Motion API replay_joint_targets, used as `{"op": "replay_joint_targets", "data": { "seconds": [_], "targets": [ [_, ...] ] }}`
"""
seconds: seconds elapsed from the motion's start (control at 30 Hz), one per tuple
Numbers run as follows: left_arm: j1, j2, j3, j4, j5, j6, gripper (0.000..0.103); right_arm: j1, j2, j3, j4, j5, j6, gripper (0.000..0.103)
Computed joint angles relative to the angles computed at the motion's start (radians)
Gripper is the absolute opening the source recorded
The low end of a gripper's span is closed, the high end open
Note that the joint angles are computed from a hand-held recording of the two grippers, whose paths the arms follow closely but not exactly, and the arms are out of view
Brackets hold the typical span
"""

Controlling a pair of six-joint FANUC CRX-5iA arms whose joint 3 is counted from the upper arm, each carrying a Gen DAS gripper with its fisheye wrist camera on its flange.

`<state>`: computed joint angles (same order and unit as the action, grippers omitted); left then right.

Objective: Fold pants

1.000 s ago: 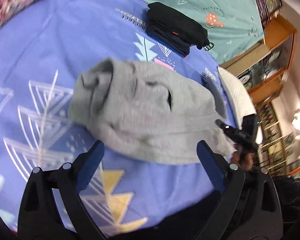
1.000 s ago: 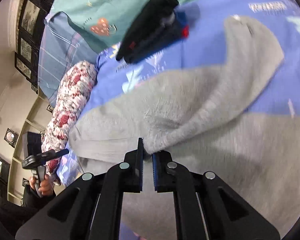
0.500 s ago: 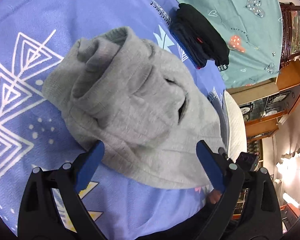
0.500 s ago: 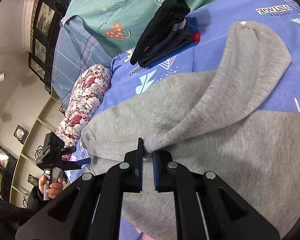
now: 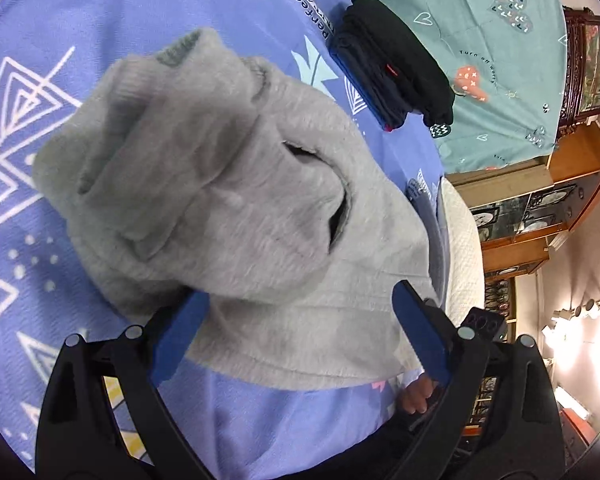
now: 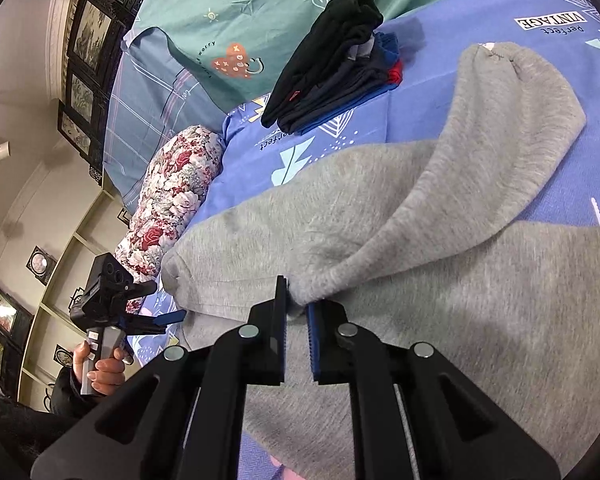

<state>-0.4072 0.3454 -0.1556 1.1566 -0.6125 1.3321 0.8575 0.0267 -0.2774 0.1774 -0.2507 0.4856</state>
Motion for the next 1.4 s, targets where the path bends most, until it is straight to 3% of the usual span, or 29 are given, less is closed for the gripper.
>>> {"op": "replay_joint_targets", "data": {
  "seconds": [0.07, 0.17, 0.27, 0.37, 0.4, 0.43, 0.5, 0.57, 0.67, 0.73, 0.87, 0.93, 1.03, 1.1, 1.3, 1.4],
  "targets": [
    [-0.009, 0.021, 0.014, 0.031, 0.0, -0.011, 0.094, 0.0, 0.001, 0.004, -0.01, -0.004, 0.011, 0.011],
    [-0.001, 0.04, 0.033, -0.01, 0.014, 0.052, 0.094, -0.001, 0.0, 0.005, -0.021, -0.003, 0.019, 0.011],
    [0.007, 0.008, -0.015, 0.012, 0.094, 0.071, 0.092, -0.003, 0.0, 0.009, -0.043, -0.003, 0.037, 0.011],
    [-0.003, -0.024, -0.063, 0.101, 0.187, -0.016, 0.071, -0.008, 0.007, 0.031, -0.108, -0.021, 0.1, 0.008],
    [-0.004, -0.022, -0.058, 0.096, 0.198, -0.029, 0.057, -0.014, 0.013, 0.059, -0.187, -0.043, 0.179, 0.008],
    [-0.011, -0.021, -0.06, 0.13, 0.202, -0.068, 0.036, -0.019, 0.017, 0.076, -0.226, -0.057, 0.219, 0.008],
    [-0.021, -0.015, -0.041, 0.134, 0.197, -0.11, 0.023, -0.022, 0.018, 0.082, -0.24, -0.061, 0.229, 0.008],
    [-0.031, -0.023, -0.032, 0.152, 0.203, -0.146, 0.023, -0.028, 0.009, 0.081, -0.271, -0.052, 0.247, 0.007],
    [-0.03, -0.065, -0.05, 0.192, 0.216, -0.213, 0.022, -0.011, -0.03, 0.053, -0.196, -0.033, 0.202, 0.008],
    [-0.022, -0.095, -0.066, 0.197, 0.221, -0.233, 0.022, -0.001, -0.063, 0.072, -0.263, -0.056, 0.306, 0.008],
    [0.044, -0.116, -0.067, -0.011, 0.152, -0.085, 0.022, 0.027, -0.078, 0.144, -0.375, -0.212, 0.513, 0.008],
    [0.071, -0.102, -0.059, -0.14, 0.103, 0.029, 0.022, 0.034, -0.05, 0.166, -0.38, -0.298, 0.502, 0.008],
    [0.07, -0.099, -0.095, -0.161, 0.111, 0.059, 0.022, 0.031, -0.013, 0.168, -0.407, -0.35, 0.475, 0.008],
    [0.06, -0.118, -0.132, -0.107, 0.137, 0.015, 0.022, 0.039, -0.007, 0.16, -0.396, -0.347, 0.452, 0.008],
    [0.039, -0.156, -0.151, -0.09, 0.182, -0.026, 0.022, 0.056, -0.055, 0.115, -0.368, -0.252, 0.462, 0.008],
    [0.061, -0.134, -0.126, -0.175, 0.153, 0.061, 0.024, 0.05, -0.059, 0.11, -0.41, -0.238, 0.508, 0.008]
  ]
}}
